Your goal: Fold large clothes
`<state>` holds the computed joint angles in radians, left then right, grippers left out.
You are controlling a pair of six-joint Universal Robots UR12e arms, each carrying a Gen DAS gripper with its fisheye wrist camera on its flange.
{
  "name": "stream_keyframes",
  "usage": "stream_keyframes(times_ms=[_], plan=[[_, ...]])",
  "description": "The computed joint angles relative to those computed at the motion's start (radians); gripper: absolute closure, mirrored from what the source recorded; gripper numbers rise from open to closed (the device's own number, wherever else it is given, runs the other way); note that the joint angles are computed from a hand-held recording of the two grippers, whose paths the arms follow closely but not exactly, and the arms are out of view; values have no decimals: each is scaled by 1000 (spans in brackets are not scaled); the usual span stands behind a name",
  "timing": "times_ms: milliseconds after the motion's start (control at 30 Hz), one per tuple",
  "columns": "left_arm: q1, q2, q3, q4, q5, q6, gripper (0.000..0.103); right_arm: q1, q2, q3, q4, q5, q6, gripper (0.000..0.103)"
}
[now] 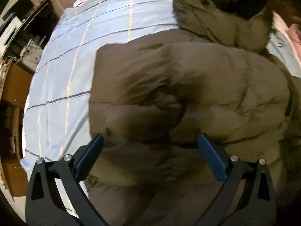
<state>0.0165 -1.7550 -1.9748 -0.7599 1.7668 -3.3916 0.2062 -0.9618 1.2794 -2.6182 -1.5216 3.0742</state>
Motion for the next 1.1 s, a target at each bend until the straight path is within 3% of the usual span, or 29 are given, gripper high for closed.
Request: stream_keyframes(times_ms=[133, 233, 333, 367, 400, 467, 500, 567, 633, 733, 800, 967, 1100], plan=[[12, 8, -19, -1, 38, -17, 2, -70, -193, 253, -122, 251, -77, 98], [16, 23, -43, 43, 116, -47, 2, -143, -323, 411, -77, 451, -195, 97], [53, 59, -65, 52, 97, -158, 2, -199, -405, 523, -22, 517, -362, 94], [65, 70, -72, 61, 71, -185, 2, -202, -418, 539, 13, 483, -423, 93], [83, 85, -84, 79, 26, -220, 2, -199, -421, 570, 7, 407, -464, 84], [104, 102, -98, 100, -36, -263, 2, -190, -408, 609, -49, 270, -419, 58], [108, 106, -99, 101, -59, -279, 2, -191, -399, 609, -30, 244, -359, 33], [104, 105, -92, 91, -72, -293, 2, -206, -379, 568, 127, 318, -236, 31], [93, 102, -85, 96, -76, -296, 2, -242, -370, 555, 214, 498, -169, 30], [73, 93, -79, 134, -89, -316, 2, -272, -353, 547, 360, 761, -133, 25], [66, 83, -78, 181, -124, -311, 2, -264, -336, 530, 468, 864, -157, 22], [24, 35, -39, 233, -178, -239, 2, -205, -321, 511, 513, 860, -174, 19], [-21, -29, 25, 162, -160, -187, 2, -173, -311, 509, 482, 818, -121, 16]])
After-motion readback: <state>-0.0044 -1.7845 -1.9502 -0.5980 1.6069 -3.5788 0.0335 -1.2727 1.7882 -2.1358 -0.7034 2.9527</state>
